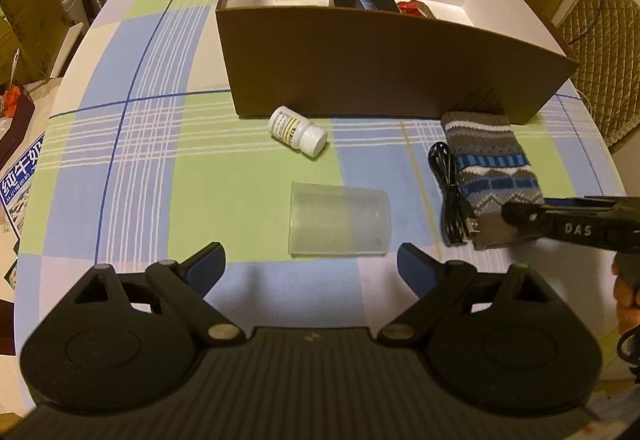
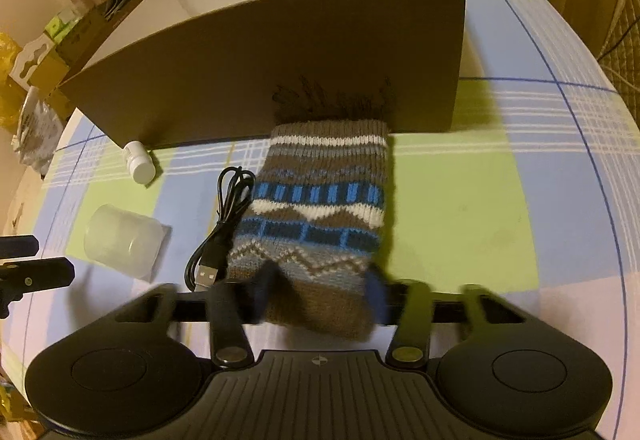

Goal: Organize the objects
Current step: 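Grasp clear plastic cup with left tool while right tool grasps knitted sock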

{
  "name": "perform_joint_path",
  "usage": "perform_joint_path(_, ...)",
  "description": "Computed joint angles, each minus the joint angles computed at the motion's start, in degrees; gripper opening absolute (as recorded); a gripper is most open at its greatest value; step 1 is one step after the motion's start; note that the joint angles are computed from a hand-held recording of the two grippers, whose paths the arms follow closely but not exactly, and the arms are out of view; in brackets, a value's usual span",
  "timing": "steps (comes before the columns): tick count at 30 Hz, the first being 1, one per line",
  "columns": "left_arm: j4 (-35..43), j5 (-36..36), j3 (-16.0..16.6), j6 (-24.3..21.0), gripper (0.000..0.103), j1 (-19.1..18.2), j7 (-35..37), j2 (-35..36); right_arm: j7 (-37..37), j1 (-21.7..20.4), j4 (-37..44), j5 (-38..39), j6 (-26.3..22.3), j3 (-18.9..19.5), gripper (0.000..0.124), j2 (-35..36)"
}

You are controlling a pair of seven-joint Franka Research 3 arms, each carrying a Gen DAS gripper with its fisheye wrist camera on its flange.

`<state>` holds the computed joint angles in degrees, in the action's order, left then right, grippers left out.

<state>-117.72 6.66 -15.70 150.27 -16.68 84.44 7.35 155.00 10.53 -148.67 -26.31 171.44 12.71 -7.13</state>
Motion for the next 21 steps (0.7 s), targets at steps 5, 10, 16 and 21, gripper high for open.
perform_joint_path(5, -0.06, -0.45, -0.17, 0.52, 0.091, 0.13, 0.77, 0.8, -5.74, 1.07, -1.95, 4.16, 0.96, -1.22, 0.015, -2.21)
perform_joint_path(10, 0.38, -0.55, -0.42, 1.1, 0.091, 0.11, 1.83, 2.39, -10.27, 0.69, -3.62, 8.3, -1.32, -0.24, 0.014, -4.94)
perform_joint_path(16, 1.78, 0.41, -0.83, 2.3, 0.091, -0.14, 2.98, 4.8, -12.21, -1.14, -7.03, 12.51, -3.75, 0.92, 0.014, -9.0)
perform_joint_path(21, 4.67, 4.03, -0.24, 2.2, 0.091, -1.4, 1.42, 8.08, -11.73, -3.25, -8.58, 14.18, -3.92, 2.65, 0.02, -11.04)
